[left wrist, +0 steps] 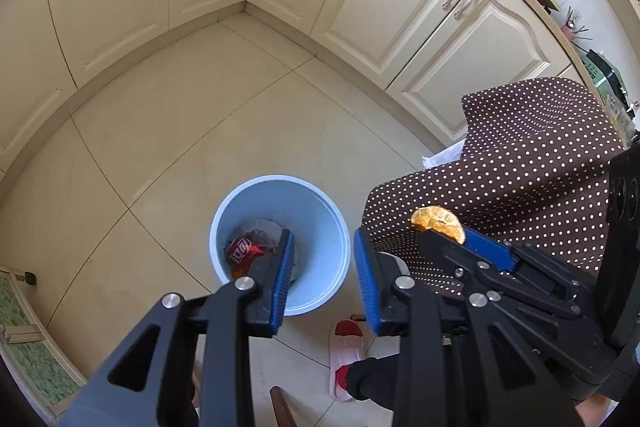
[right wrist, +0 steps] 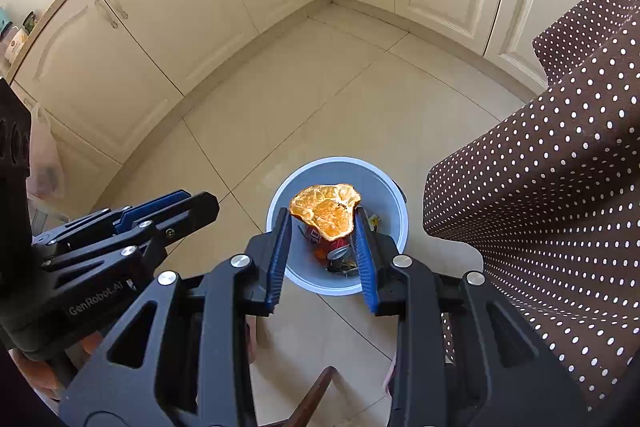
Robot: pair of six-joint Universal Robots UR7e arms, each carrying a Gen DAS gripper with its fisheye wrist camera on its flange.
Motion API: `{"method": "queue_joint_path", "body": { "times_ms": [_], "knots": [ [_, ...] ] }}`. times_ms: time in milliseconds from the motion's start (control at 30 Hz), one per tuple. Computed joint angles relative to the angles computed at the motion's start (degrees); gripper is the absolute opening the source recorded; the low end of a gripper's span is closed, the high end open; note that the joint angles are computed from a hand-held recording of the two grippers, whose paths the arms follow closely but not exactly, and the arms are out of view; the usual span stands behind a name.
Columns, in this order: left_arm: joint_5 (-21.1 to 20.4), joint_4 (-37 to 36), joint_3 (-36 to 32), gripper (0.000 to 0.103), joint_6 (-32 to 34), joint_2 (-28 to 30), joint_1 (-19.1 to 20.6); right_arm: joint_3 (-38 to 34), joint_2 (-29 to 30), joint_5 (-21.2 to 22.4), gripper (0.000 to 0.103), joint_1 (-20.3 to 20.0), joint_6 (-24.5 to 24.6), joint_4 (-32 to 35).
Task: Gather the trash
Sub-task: 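Drop the snack box and orange peel into the blue bin with both tools, then move both open tools back over the table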
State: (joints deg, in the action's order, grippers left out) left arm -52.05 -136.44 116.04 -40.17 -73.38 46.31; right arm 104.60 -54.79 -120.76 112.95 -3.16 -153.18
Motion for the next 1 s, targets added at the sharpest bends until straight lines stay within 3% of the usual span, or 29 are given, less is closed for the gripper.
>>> {"method": "queue_joint_path", "body": {
  "times_ms": [467,600,1000],
  "knots": [
    [1.36,1.03,0.71,0.030,-1.05,-1.61,1.02,-2.23,2.57,-0.54,0.033,0.64,-1.49,-2.63],
    [2.07,1.26,0.74,0.030,-1.06,-1.94,0.61,-2.13,2.54,-1.26,0.045,0.94,-1.91,-4.00],
    [3.71,3.42,-0.27,0.031,-1.76,-2.85,-4.20,1.25,-3.57,-2.48,0.045,2.54,-3.71,-6.97]
  ]
}}
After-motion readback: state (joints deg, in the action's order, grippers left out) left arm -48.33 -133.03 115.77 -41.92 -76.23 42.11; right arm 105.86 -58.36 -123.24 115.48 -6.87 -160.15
